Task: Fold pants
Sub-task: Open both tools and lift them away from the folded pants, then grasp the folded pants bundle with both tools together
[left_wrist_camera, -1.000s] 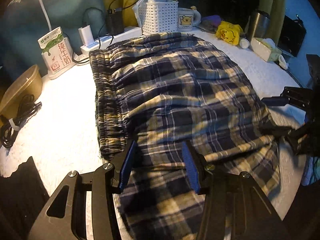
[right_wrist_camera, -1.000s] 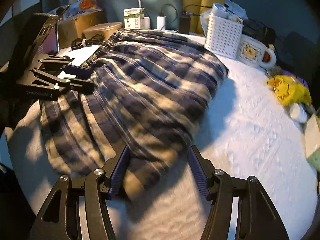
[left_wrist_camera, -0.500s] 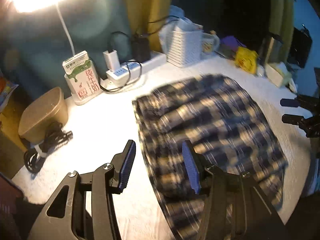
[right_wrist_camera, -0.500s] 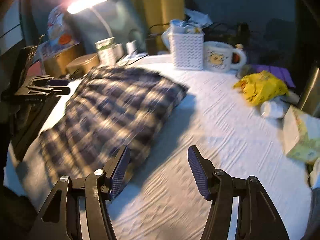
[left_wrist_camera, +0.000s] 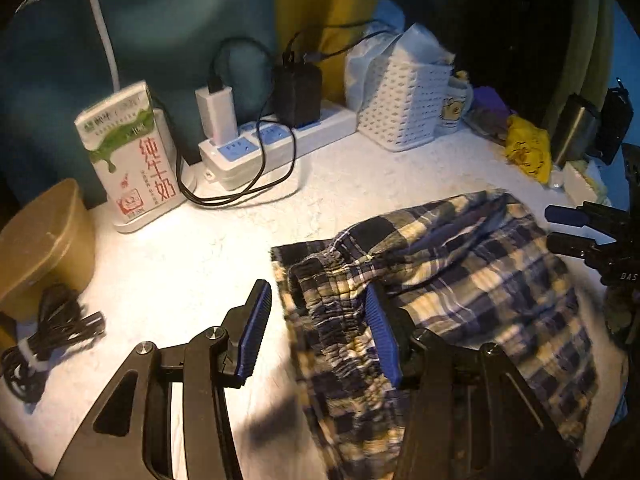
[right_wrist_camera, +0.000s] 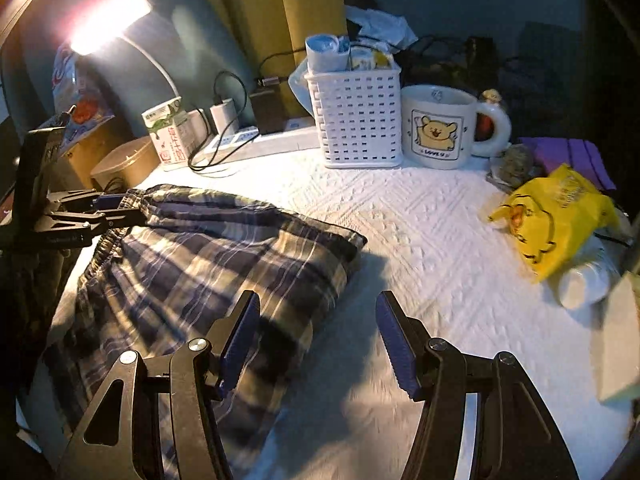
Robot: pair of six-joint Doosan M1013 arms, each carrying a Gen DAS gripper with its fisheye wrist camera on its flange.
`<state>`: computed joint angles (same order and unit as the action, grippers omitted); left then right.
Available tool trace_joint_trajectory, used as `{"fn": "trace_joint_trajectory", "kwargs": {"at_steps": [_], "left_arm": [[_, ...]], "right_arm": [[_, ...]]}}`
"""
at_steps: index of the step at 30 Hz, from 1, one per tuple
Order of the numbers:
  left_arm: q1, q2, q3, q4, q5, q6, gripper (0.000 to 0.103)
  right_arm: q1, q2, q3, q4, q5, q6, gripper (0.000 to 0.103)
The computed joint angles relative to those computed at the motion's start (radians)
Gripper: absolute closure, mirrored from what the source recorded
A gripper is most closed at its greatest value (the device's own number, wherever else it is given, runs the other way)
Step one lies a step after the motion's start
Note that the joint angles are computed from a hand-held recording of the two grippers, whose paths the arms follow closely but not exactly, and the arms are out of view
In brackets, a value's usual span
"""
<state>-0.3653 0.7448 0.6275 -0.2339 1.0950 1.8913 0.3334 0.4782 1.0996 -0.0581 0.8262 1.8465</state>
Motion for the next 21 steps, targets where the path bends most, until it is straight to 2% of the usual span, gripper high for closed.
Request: {"fn": "trace_joint_trajectory", "kwargs": {"at_steps": [3,5,7,9,13,18,20,21], "left_arm": [[0.0,0.031,-0.041,0.017,0.029,-0.01,0.048],[-0.002,0.034,-0.038,0.033,0.021,-0.009,0.035],[0.003,0.036,-0.039,0.024,0.016,-0.016,0.028],[0.014,0.056,-0.077,-0.016,0.058,-0.022,0.027],[0.032,0.082,-0.13,-0.109,0.122,-0.028,0.027],[0.032,0.066,-0.096,-0.178,0.108,0.016,0.032],[0.031,0.062,-0.084,-0.204,0.108,0.04,0.051],[0.03,0.059,-0.077,-0.213,0.104,0.045,0.055]], "right_arm": [[-0.008,0.027,-0.031,0.022,0.018,-0.017,0.041],[-0.01,0.044,-0.05,0.019,0.031,-0.024,0.041],[-0.01,0.06,-0.069,0.002,0.048,-0.025,0.041],[-0.015,0.066,-0.074,0.021,0.047,-0.03,0.041],[-0.029,0.069,-0.075,0.09,0.034,-0.049,0.041],[-0.047,0.074,-0.071,0.18,0.018,-0.061,0.039],[-0.047,0.077,-0.073,0.184,0.013,-0.061,0.039],[-0.048,0.078,-0.075,0.187,0.01,-0.062,0.039]]}}
